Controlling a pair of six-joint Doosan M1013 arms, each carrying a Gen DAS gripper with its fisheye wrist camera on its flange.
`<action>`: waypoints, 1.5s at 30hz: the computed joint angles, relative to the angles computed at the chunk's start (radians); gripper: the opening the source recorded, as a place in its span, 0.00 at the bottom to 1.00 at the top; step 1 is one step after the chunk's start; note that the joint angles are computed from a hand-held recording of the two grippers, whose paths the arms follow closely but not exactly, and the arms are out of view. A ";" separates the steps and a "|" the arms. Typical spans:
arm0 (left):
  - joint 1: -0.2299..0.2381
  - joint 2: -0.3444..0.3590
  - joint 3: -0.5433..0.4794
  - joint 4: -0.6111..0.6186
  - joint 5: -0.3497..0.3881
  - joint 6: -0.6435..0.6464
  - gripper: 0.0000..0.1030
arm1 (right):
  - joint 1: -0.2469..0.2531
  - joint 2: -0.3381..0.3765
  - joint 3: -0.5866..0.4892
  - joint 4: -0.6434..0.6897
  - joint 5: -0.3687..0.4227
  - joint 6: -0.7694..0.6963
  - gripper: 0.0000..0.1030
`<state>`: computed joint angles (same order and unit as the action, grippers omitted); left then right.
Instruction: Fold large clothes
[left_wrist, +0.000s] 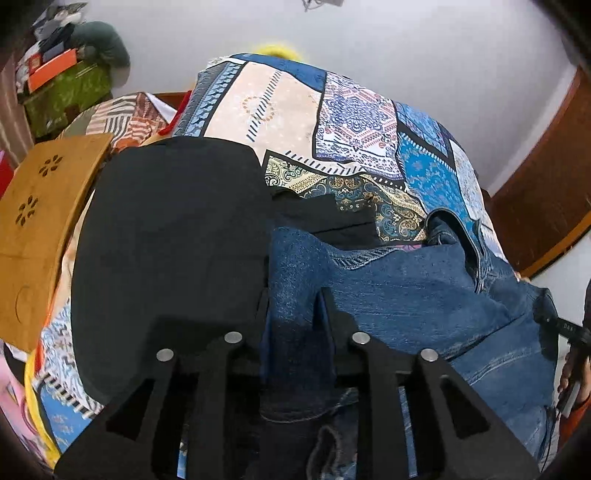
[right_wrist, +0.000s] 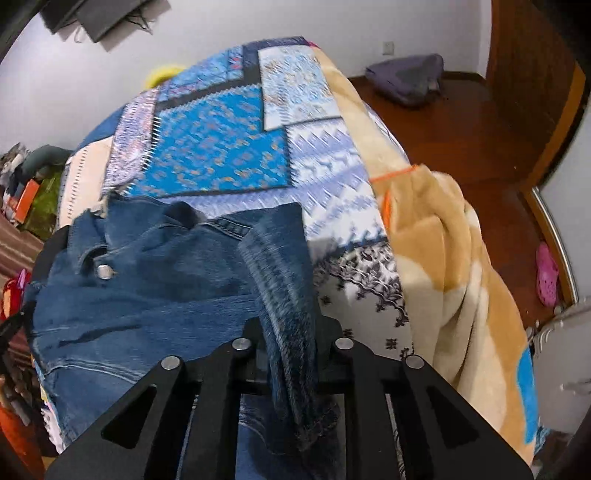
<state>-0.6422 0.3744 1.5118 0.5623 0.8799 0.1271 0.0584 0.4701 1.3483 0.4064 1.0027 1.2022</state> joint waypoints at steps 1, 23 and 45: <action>-0.003 0.001 -0.006 -0.002 0.015 0.012 0.26 | 0.001 0.001 -0.001 -0.014 0.000 0.006 0.16; -0.172 -0.118 0.065 0.043 0.174 -0.020 0.77 | -0.049 -0.320 0.259 0.074 -0.127 -0.311 0.71; -0.189 -0.138 0.326 -0.361 -0.273 -0.116 0.77 | -0.112 -0.350 0.426 0.082 0.006 -0.233 0.71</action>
<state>-0.8307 0.2367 1.8380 0.2014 0.6072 0.0106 -0.0537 0.1200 1.7748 0.4887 1.0090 0.9691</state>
